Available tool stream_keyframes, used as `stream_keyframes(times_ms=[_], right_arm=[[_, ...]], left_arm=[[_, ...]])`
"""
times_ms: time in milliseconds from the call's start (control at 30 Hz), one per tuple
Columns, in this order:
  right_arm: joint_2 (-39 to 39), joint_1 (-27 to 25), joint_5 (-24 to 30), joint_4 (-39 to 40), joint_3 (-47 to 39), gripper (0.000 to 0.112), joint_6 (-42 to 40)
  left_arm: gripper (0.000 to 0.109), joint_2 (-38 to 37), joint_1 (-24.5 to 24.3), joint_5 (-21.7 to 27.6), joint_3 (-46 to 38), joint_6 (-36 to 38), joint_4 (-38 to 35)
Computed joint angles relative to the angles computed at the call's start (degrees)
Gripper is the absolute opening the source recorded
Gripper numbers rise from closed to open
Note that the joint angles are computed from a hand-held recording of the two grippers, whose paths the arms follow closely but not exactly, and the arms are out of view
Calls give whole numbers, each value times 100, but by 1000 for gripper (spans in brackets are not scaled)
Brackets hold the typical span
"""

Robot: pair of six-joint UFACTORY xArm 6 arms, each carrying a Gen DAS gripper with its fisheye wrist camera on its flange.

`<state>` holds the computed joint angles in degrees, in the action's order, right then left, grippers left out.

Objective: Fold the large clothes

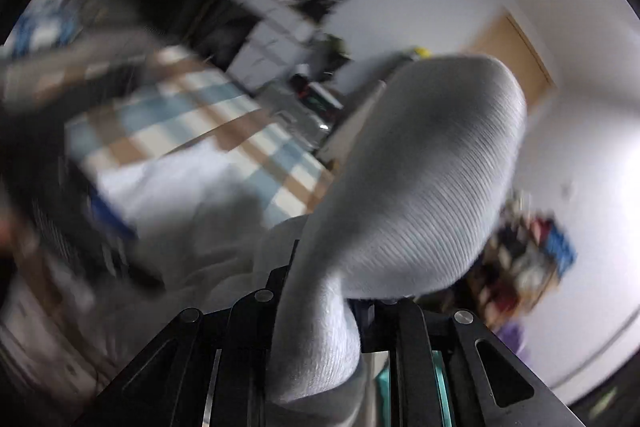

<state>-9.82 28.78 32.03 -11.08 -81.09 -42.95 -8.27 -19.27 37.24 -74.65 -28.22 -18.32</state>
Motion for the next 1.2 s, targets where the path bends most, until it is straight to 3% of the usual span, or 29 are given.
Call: stream_keyframes(times_ms=[100,233,300,433,567,667,767,833,933,1000,1100,1200], right_arm=[[-465,376,-324,-535,904,18,-283],[-618,847,459,-533,1153,26,-175],[-620,1050,772,-605,1202,38,86],[-583,1102,1554,504,800,48,255],[-575,967,1610,1301,753,53,439],[-823,760,1566,2015,935,57,384],[-1084,668,1358,2622,1249,63,432],[-1182,742,1288,2531,1374,65,444],[-1142,710,1365,2771,1300,65,342],[-1017,637,1432,2936,1160,65,250],[-1010,509,1639,3255,1067,65,106],[-983,399,1839,3514,956,65,-34]], left_arm=[[68,-789,207,-48,734,-380,235],[68,-1674,519,-173,1573,-466,-4],[68,-1844,567,-59,1717,-599,49],[68,-2083,532,-4,1792,-1113,628],[70,-2282,540,-688,1920,-1517,874],[71,-1665,754,-613,1286,-466,-143],[72,-716,908,260,178,416,-730],[72,175,1082,1066,-869,507,-928],[71,861,1225,1450,-1659,478,-1150],[71,1297,1274,1738,-2239,288,-820],[71,1535,1327,1812,-2481,142,-690],[70,1472,1371,1567,-2290,-10,-924]])
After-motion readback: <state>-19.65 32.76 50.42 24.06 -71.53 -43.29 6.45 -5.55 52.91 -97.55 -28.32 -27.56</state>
